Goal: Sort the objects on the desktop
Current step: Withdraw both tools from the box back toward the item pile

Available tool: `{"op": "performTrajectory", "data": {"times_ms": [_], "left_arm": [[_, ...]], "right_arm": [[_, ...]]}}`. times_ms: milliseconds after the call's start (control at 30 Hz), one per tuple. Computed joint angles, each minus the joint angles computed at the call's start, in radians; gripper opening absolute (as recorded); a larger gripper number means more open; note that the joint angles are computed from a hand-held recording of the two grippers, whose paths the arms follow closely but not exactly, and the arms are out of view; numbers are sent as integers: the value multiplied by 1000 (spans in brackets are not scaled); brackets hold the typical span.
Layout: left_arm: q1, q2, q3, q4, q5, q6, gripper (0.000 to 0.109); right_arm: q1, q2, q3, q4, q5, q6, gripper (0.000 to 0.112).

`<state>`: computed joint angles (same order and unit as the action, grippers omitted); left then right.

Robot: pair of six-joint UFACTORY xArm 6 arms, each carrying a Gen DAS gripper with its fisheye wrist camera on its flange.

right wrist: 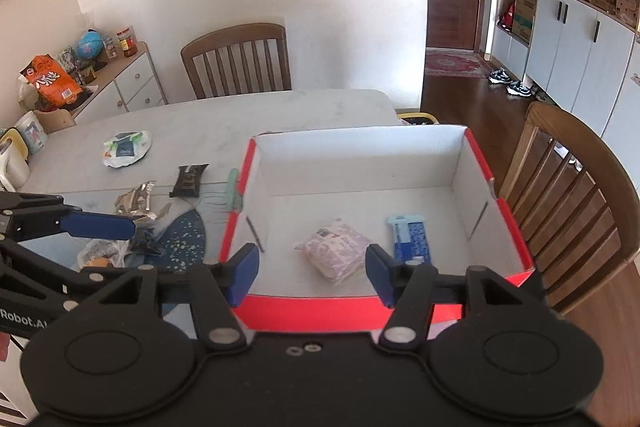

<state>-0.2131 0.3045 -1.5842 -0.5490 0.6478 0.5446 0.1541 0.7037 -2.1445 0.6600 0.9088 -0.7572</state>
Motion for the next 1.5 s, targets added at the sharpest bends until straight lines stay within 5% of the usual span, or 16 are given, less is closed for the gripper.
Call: {"op": "performTrajectory", "data": {"times_ms": [300, 433, 1500], "left_arm": [[67, -42, 59, -67, 18, 106, 87], [101, -57, 80, -100, 32, 156, 101], [306, -61, 208, -223, -24, 377, 103]], "right_arm": [[54, -93, 152, 21, -86, 2, 65], [77, -115, 188, 28, -107, 9, 68], [272, -134, 263, 14, -154, 53, 72]]}}
